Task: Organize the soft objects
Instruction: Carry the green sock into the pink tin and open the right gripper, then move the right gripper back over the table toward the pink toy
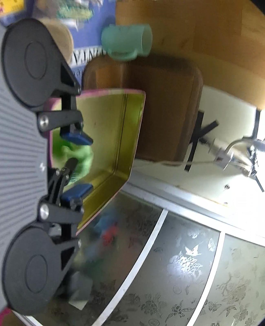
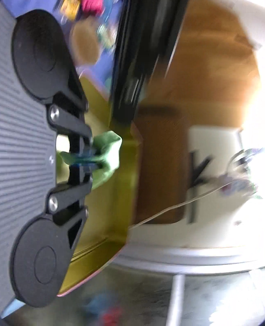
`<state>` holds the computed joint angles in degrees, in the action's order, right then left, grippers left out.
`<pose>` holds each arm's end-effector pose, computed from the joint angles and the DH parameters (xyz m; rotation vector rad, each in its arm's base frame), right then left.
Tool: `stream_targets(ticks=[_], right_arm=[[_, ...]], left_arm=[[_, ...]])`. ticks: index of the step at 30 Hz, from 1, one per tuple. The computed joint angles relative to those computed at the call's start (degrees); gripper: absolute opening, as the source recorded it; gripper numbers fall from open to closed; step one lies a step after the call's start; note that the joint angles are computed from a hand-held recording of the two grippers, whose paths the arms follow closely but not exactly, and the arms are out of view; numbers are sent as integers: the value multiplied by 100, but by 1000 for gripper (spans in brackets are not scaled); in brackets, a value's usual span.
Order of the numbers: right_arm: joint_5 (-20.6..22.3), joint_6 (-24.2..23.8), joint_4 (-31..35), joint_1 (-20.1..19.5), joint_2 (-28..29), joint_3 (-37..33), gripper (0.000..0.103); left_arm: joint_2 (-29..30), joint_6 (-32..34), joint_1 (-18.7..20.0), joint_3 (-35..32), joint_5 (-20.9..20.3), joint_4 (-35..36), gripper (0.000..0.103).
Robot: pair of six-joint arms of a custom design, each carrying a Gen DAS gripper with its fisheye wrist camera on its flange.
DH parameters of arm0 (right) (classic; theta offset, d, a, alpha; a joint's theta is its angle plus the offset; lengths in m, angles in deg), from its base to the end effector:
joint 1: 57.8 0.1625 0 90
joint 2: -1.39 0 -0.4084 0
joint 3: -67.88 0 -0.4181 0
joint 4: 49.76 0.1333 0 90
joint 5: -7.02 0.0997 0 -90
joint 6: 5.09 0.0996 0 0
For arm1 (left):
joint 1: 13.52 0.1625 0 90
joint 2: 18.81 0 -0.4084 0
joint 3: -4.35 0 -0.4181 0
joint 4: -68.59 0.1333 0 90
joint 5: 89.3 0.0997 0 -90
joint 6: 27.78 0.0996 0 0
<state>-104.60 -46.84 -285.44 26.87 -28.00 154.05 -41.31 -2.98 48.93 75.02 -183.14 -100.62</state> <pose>0.0331 -0.6854 0.1111 0.2390 -1.7910 1.4618 -0.2544 -0.7615 -0.0265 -1.3273 -2.6381 0.8174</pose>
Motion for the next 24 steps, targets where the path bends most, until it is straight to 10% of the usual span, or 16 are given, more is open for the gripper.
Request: stream_targets(ticks=[1,2,14,24], right_arm=[[-206,143,189,-8,-44,-5,73],[-292,339,138,-34,-29,-35,75],[758,873,-1731,256,551,-31,75],[1300,445,233,507,810,41,73]], left_arm=[[-100,99,31,133,17,-77,47],[-213,192,40,308,36,-207,48],[-1387,731,654,1588,666,-1221,55],[-1507,463,1212,1278,1358,-1382,58]])
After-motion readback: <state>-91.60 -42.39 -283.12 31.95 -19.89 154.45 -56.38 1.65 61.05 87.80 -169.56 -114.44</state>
